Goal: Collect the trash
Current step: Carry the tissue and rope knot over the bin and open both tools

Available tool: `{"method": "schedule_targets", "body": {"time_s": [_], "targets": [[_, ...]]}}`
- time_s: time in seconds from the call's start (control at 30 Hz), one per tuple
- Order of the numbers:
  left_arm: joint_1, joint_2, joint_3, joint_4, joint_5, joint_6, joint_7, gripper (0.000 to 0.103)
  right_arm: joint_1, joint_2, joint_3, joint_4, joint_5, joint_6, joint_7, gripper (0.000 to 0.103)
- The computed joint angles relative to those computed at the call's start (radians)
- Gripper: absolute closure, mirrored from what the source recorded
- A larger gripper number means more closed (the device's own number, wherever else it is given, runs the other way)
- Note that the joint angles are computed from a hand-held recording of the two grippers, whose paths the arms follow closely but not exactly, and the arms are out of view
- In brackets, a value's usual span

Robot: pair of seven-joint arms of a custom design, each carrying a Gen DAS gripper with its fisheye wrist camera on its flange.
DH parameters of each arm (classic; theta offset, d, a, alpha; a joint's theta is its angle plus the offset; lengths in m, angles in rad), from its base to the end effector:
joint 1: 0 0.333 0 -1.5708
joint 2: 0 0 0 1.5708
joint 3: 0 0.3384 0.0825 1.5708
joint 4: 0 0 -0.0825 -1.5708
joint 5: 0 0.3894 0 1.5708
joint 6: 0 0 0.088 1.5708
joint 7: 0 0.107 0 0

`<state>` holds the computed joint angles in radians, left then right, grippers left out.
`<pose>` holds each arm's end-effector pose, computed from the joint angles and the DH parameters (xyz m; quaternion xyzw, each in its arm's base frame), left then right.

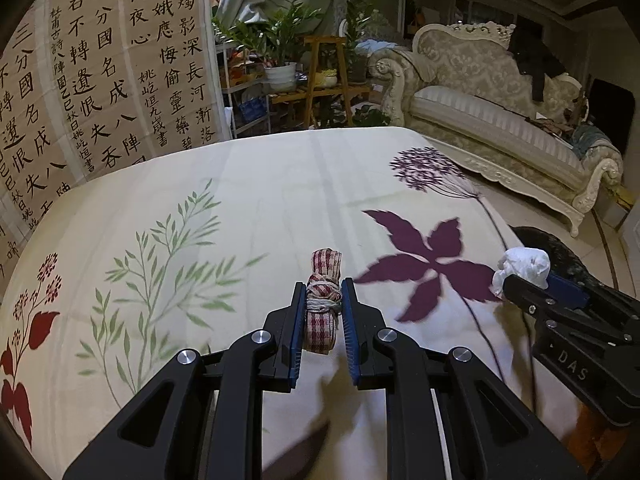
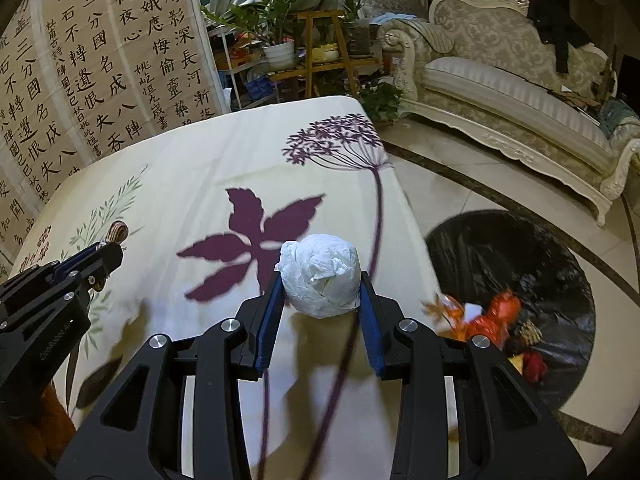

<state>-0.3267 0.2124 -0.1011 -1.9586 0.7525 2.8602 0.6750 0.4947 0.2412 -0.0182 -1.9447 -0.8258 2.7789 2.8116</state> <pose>0.5753 -0.2990 0.4572 -0.5940 0.7097 -0.2897 0.2441 0.5633 0.3283 0.4333 -0.6360 0.6804 -0.2274 0.2844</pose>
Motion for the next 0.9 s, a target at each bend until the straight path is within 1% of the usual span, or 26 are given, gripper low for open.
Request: {"method": "schedule_targets", "body": {"time_s": [0.07, 0.2, 0.4, 0.57, 0.7, 0.9], "targets": [[-0.009, -0.011, -0.002, -0.013, 0.014, 0.005, -0.015, 0.084, 0.005, -0.031, -0.009, -0.041, -0.029, 0.004, 0.038, 0.068], [-0.02, -0.023, -0.015, -0.033, 0.028, 0.019, -0.031, 0.084, -0.013, -0.083, 0.0, -0.107, -0.084, 0.003, 0.109, 0.068], [-0.04, -0.017, -0.033, -0.032, 0.03, 0.032, -0.024, 0.084, -0.072, -0.155, 0.033, -0.196, -0.149, -0.009, 0.202, 0.068], [-0.074, 0.0, -0.041, -0.016, 0.031, 0.038, -0.02, 0.084, -0.122, -0.205, 0.059, -0.259, -0.191, -0.024, 0.271, 0.068], [-0.092, 0.028, -0.051, 0.012, -0.004, 0.043, 0.023, 0.084, -0.162, -0.247, 0.075, -0.313, -0.212, -0.042, 0.315, 0.068], [-0.142, 0.08, -0.047, 0.074, -0.04, 0.043, 0.082, 0.084, -0.22, -0.291, 0.089, -0.369, -0.227, -0.059, 0.359, 0.068]]}}
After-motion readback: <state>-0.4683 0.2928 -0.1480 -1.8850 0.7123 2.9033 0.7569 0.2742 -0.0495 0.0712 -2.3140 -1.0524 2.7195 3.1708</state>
